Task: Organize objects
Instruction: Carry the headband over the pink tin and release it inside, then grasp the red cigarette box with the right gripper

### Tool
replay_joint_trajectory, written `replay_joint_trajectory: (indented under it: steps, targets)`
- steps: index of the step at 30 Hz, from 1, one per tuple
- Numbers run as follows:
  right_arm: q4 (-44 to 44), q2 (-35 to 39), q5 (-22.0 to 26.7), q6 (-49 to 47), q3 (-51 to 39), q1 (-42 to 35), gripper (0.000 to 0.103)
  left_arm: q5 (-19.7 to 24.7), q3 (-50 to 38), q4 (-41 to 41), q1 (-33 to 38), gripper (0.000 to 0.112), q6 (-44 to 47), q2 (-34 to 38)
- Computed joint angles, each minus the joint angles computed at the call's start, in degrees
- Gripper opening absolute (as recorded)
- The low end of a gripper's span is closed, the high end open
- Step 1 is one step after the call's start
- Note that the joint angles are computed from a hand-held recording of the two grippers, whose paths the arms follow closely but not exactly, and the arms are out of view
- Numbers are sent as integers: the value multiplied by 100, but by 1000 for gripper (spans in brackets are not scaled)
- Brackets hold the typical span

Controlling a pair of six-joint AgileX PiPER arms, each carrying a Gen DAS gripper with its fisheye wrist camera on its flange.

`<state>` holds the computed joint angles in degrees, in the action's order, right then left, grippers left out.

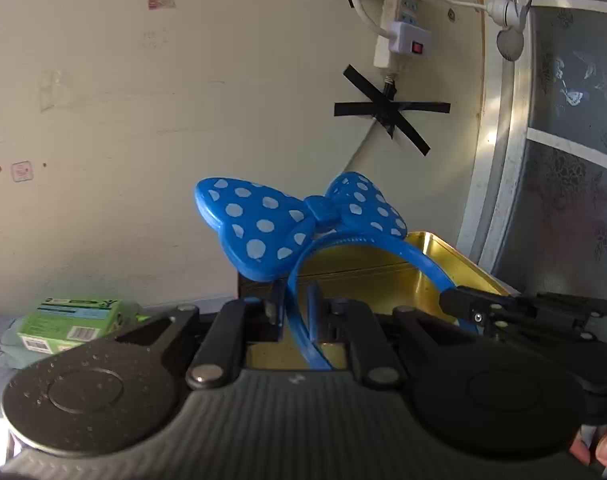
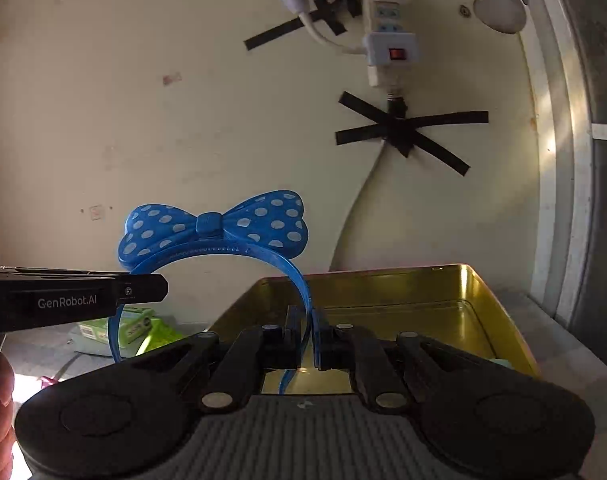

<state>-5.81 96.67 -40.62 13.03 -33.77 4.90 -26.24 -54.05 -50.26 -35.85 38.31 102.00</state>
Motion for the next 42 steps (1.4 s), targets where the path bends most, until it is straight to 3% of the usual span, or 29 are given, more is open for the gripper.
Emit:
replay_joint_trajectory:
  steps: [3,7,9,11,12,14,23,30,35,42]
  targets:
    - [200,363,189,-295,-328,-206,0,208,-769,-723,-88,13,869,602]
    - [92,811,538,-264,-821,-430,3,495,-1668,-2420,-90,15,2670,1195]
    - [132,901,646,-318,-921,-442,13,223,-1994,-3275,-190,17,3594,1437]
    - [289,961,527,-420,-894,-433,26,234,-2170,-3720,-178,17,4079,1551]
    - [327,985,448,-440,-867,-433,28,251,-2190,-3868,-165,24,4187,1556]
    - [276,978,376,-380,-806,-460,28,221,-1985,-3490,-171,32,3717,1445]
    - [446,303,25,-518,11,-203,28,-13,-28,-1414,-239,32,1364,11]
    - [1088,-426,-268,-941,863,615,28,-262,1632,-961,-210,32,679,-1221]
    - [1677,-721,-580,-1177,1424,1359,28,-737,2700,-843,-212,32,175,-1695]
    - [1916,-449,-725,-1121,1747,2347,28,-490,3548,-208,637,32,-859,-1906]
